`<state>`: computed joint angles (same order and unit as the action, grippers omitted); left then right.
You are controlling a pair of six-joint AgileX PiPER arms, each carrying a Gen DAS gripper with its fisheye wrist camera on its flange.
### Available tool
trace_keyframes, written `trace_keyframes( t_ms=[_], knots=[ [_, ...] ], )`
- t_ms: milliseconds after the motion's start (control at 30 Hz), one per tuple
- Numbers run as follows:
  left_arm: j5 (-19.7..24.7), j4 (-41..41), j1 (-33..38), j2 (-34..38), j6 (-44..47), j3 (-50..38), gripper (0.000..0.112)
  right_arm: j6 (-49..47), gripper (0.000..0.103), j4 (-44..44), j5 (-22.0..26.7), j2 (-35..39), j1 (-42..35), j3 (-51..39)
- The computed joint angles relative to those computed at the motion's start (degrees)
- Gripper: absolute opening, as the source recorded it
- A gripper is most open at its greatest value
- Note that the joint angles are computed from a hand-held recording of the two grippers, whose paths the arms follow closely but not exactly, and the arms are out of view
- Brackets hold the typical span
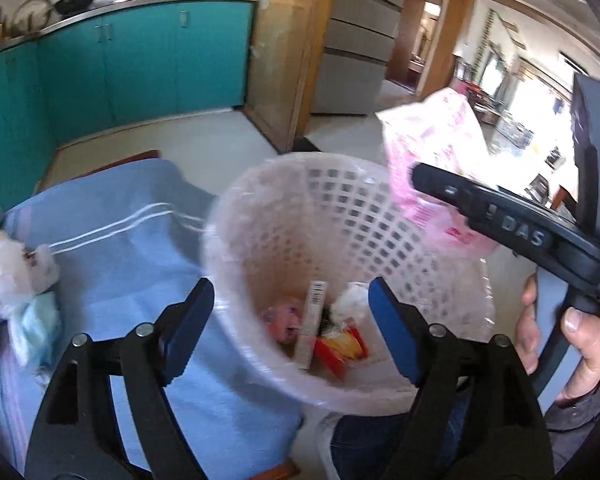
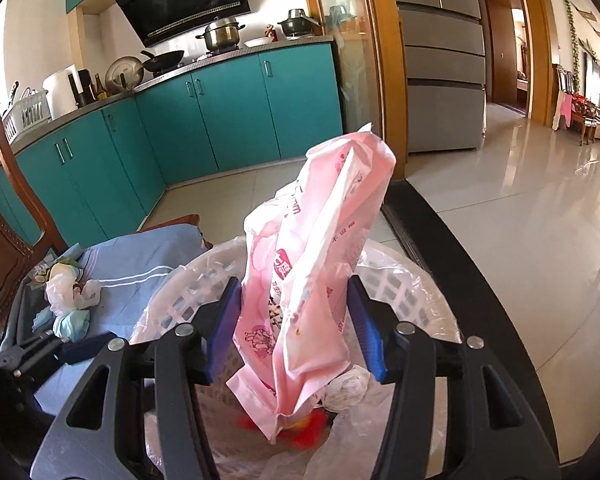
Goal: Collect trash
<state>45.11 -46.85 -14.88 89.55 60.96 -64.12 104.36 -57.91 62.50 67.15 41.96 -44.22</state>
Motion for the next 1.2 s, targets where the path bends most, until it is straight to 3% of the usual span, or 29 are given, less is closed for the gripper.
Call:
trace_keyframes(
  t_ms=[100,200,400,533,633,700,833,933,967,1000,1033,1133,1200],
  knots=[
    [-0.55,0.40,2.98,-0.98,-0.87,0.30,0.080,1.16,0.073,-0.46,1.00,0.30,0.39,-0.24],
    [-2.08,0.84,6.77,-1.94,-1.55,0.63,0.080,2.73,0.082,-1.57,1.24,0.23,0.83,-0.22],
    [-6.16,4.40,19.00,-1.58,-3.81,-0.33,0.080,2.11,0.082,-2.70,-1.18,2.40,0.72,-2.04],
    [-7.82,8.71,27.48,0.96,-5.81,-3.78,0.081,-3.79,0.083,-1.55,-11.40,7.61,-1.33,-7.41],
    [-5.58,9.70,33.24,2.95,-6.37,-7.22,0.082,-19.60,0.083,11.91,-26.85,16.12,-6.92,-16.87],
    [-4.83,9.64,34.74,3.48,-6.88,-8.28,0.082,-31.06,0.083,22.68,-30.94,26.24,-7.59,-27.11],
    [-2.95,8.41,36.95,4.64,-4.92,-9.43,0.082,-52.74,0.083,36.82,-23.90,45.50,-7.13,-50.03],
    [-3.01,6.47,35.91,7.09,-1.73,-11.58,0.083,-59.45,0.082,42.64,-17.31,56.44,-7.18,-63.79],
    [-3.27,6.73,35.00,8.32,-1.45,-12.67,0.083,-60.05,0.080,43.52,-17.39,57.64,-7.19,-64.69],
    [-2.47,8.08,33.77,10.84,-1.90,-15.45,0.083,-60.61,0.057,44.22,-18.57,57.66,-7.21,-63.72],
    [-1.74,9.56,32.75,12.61,-3.07,-17.51,0.083,-61.91,0.043,45.70,-18.69,57.68,-7.43,-63.20],
    [0.48,14.28,29.19,19.43,-7.08,-25.05,0.083,-61.07,0.031,45.73,-22.33,53.52,-7.91,-56.71],
    [2.33,17.42,27.25,23.11,-9.13,-29.07,0.080,-58.65,0.031,44.29,-24.33,49.28,-8.32,-51.01]
  ],
)
